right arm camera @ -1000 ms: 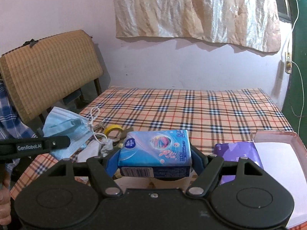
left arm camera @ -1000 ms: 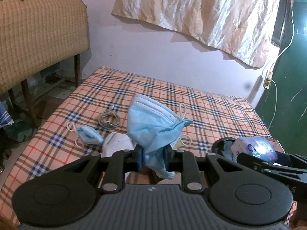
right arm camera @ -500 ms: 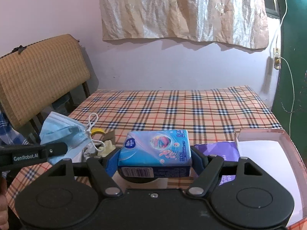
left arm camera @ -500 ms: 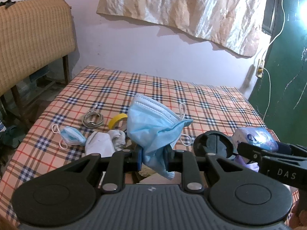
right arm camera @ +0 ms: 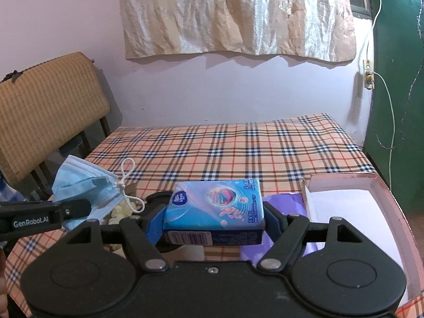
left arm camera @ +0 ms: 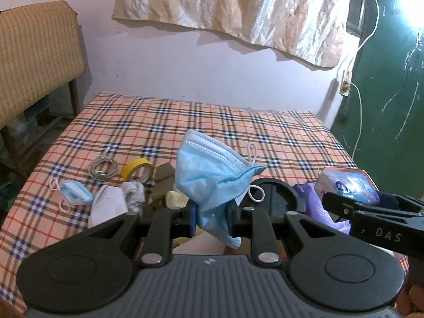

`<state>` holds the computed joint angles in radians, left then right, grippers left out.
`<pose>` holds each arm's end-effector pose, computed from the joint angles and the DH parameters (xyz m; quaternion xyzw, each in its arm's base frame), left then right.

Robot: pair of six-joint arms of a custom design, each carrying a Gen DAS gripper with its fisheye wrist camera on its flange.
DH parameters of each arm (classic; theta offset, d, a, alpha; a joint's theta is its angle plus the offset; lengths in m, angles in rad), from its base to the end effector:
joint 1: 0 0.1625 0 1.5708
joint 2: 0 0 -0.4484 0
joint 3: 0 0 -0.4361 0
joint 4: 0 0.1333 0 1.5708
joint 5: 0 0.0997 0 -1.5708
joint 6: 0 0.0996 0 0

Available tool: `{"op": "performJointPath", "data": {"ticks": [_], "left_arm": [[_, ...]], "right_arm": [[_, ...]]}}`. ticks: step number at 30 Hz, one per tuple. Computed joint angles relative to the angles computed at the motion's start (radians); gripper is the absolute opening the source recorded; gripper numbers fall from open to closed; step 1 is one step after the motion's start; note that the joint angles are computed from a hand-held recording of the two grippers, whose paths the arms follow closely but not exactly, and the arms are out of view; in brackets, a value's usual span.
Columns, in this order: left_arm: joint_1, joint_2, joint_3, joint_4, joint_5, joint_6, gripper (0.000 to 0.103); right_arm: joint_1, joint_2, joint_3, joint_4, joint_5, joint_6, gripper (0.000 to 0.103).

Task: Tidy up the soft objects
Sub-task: 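Carry the blue mask and blue tissue pack over the pink-rimmed box with both grippers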

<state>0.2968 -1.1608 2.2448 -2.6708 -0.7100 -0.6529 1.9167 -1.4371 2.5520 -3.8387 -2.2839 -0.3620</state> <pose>-0.4013 -0.3411 0.1250 0.2745 0.8663 -0.3468 0.2321 0.1865 -0.3166 0.2759 0.0938 -0.8029 0.5084 0.2967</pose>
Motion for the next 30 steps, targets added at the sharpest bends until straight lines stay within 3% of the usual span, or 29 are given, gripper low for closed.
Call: {"op": "performJointPath", "data": {"ticks": [30], "left_arm": [[0.003, 0.147, -0.077, -0.111, -0.114, 0.104, 0.023]], "right_arm": [[-0.132, -0.153, 0.060, 0.016, 0.042, -0.020, 0.088]]}}
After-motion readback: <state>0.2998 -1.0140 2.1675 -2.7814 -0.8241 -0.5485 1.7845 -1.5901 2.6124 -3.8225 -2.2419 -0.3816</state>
